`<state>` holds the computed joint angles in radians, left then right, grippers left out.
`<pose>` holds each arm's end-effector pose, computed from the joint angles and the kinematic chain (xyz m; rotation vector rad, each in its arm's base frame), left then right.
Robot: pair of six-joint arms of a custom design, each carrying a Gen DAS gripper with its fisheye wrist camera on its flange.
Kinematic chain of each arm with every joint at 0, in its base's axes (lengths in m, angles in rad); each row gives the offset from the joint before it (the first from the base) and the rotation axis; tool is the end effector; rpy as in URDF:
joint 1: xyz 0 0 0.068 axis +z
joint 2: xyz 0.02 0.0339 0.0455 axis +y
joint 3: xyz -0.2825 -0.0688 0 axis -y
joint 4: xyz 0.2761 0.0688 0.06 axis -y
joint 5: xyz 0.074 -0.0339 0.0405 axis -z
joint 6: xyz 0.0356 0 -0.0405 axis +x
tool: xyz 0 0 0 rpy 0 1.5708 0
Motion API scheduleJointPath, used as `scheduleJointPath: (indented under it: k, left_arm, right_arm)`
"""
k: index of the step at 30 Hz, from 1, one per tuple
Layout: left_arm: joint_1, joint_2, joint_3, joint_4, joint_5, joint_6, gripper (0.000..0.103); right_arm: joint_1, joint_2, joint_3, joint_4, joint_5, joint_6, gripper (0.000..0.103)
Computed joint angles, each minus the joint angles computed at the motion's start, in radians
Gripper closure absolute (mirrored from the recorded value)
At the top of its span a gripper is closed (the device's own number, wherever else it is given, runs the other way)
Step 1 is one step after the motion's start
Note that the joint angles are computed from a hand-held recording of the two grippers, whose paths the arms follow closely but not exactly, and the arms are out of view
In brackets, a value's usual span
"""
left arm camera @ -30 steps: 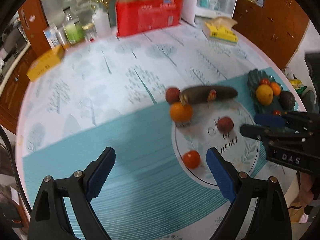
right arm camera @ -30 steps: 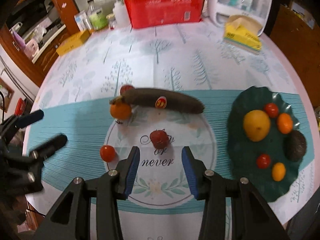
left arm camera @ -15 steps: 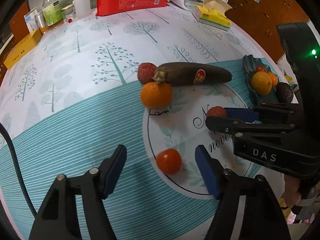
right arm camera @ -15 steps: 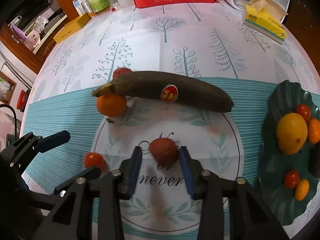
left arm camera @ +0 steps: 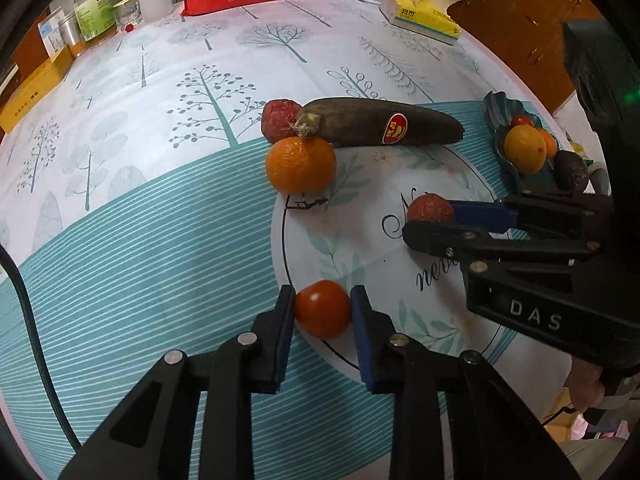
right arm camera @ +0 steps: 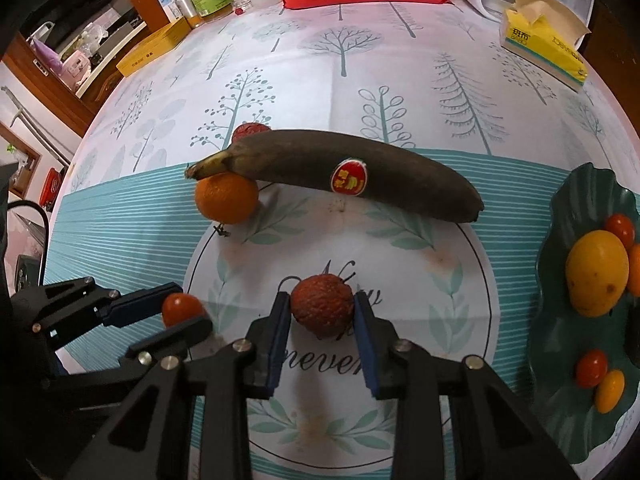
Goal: Organize fruits
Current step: 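Grasp a red tomato with the left tool while the right tool grasps the lychee, then carry tomato and lychee onto the green plate and open both tools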
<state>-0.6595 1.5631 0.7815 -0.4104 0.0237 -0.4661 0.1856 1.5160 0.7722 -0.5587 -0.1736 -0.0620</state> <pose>0.2339 -0.1824 0.1423 0.2783 2.8029 -0.3163 0.2714 0.0572 0.1476 -0.3882 2.8462 0.2734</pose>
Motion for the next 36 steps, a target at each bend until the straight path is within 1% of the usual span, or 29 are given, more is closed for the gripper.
scheduleJointPath:
  k: [3,7,11,14,18,22,26,29,32,36]
  left_arm:
    - [0.013,-0.02,-0.014,0.003,0.022,-0.014,0.078]
    - [0.009,-0.084,-0.028,-0.023,0.024,-0.036,0.078]
    - [-0.026,-0.156,-0.01,-0.07,0.005,-0.048,0.078]
    - [-0.089,-0.201,0.033,-0.126,-0.043,-0.055,0.078]
    - [-0.158,-0.224,0.095,-0.165,-0.067,-0.066,0.078]
    - [-0.234,-0.173,0.208,-0.194,-0.104,-0.072,0.078]
    - [-0.304,-0.102,0.343,-0.223,-0.143,-0.079,0.078]
    - [-0.343,-0.017,0.459,-0.251,-0.174,-0.073,0.078]
    - [-0.37,0.067,0.564,-0.271,-0.186,-0.076,0.078]
    - [-0.391,0.196,0.715,-0.309,-0.198,-0.084,0.078]
  right_arm:
    - [-0.006,-0.012,-0.005,-0.015,-0.008,0.006,0.073]
    - [-0.018,-0.079,-0.032,-0.043,-0.014,0.004,0.073]
    - [-0.052,-0.192,-0.072,-0.093,-0.04,-0.012,0.073]
    - [-0.086,-0.285,-0.1,-0.154,-0.058,-0.031,0.073]
    - [-0.156,-0.421,-0.13,-0.242,-0.079,-0.076,0.073]
    - [-0.275,-0.531,-0.129,-0.331,-0.11,-0.165,0.073]
    - [-0.456,-0.576,-0.088,-0.409,-0.166,-0.292,0.073]
    - [-0.627,-0.556,-0.038,-0.459,-0.215,-0.412,0.073]
    - [-0.774,-0.499,0.02,-0.485,-0.257,-0.518,0.073]
    - [-0.896,-0.401,0.105,-0.475,-0.288,-0.609,0.073]
